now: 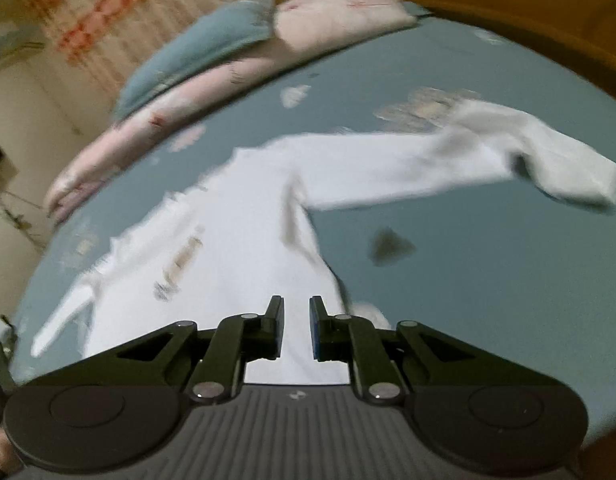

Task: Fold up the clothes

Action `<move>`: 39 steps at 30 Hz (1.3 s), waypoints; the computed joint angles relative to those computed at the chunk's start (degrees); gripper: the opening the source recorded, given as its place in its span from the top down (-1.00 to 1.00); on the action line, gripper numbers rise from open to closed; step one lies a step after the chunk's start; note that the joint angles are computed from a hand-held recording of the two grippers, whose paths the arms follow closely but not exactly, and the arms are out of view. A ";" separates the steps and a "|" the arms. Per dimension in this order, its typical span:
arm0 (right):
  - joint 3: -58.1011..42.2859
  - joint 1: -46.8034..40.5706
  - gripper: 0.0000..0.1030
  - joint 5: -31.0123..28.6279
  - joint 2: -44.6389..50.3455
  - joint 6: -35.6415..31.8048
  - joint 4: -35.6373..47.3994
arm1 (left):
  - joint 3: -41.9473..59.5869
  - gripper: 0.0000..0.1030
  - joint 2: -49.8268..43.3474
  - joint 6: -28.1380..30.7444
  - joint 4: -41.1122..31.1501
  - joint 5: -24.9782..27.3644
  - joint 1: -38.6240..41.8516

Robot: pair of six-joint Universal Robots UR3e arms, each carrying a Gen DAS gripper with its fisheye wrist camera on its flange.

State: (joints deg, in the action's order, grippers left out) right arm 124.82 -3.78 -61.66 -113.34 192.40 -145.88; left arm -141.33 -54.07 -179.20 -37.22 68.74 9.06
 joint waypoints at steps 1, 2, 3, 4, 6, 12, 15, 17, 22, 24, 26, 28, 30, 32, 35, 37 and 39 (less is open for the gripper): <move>-2.00 -0.43 0.66 1.95 4.76 0.52 -2.72 | 0.04 -0.48 -0.37 0.23 0.14 -0.36 0.36; -4.32 -0.80 0.61 3.85 9.48 1.14 -5.09 | -0.03 -0.48 -0.49 0.47 0.25 -0.87 0.90; -6.89 -0.85 0.55 5.03 14.47 2.28 -7.13 | -0.08 -0.48 -0.57 0.86 0.23 -1.54 1.61; -9.80 -0.89 0.48 6.18 19.37 3.46 -8.71 | -0.03 -0.48 -0.77 1.41 0.20 -2.37 2.44; -14.75 -1.54 0.47 9.10 27.54 6.86 -10.18 | 0.01 -0.48 -1.53 1.89 1.01 -3.33 3.68; -26.97 -0.29 0.45 11.10 46.81 16.35 -15.73 | 0.65 -0.48 -5.92 2.05 5.50 -5.16 5.91; -31.30 1.34 0.38 9.33 51.27 16.88 -16.07 | 0.78 -0.49 -8.37 2.15 8.40 -5.42 6.15; -33.25 2.40 0.38 8.33 53.13 16.19 -16.15 | 0.96 -0.50 -10.37 2.07 10.04 -5.67 6.13; -35.08 4.87 0.80 2.15 53.24 11.90 -16.30 | 2.09 -0.50 -15.36 1.79 13.00 -4.65 4.53; -33.76 5.18 0.81 -0.82 51.79 10.72 -17.32 | 2.20 -0.50 -16.53 1.82 13.69 -4.28 4.04; -32.39 5.15 0.91 -4.28 50.52 11.07 -19.50 | 2.05 -0.51 -16.93 2.00 13.84 -4.01 3.97; -33.58 6.33 1.00 -9.64 50.16 10.18 -17.55 | 2.09 -0.51 -16.82 2.14 13.53 -3.64 4.01; -33.56 6.67 0.94 -12.16 49.14 9.38 -15.88 | 2.19 -0.51 -16.37 2.38 12.91 -3.35 4.19; -29.37 4.68 0.85 -7.70 45.32 9.40 -16.42 | 2.04 -0.51 -15.09 2.83 12.20 -3.57 4.90; -24.07 2.91 0.75 1.70 40.46 6.64 -15.86 | 2.77 -0.54 -14.51 3.26 11.21 -3.06 5.37; -22.48 4.35 0.73 3.69 38.56 3.83 -12.58 | 3.46 -0.55 -15.71 3.16 10.59 -2.23 4.89; -20.93 6.48 0.73 1.73 37.23 1.76 -10.13 | 3.86 -0.55 -16.43 3.20 9.60 -0.83 4.09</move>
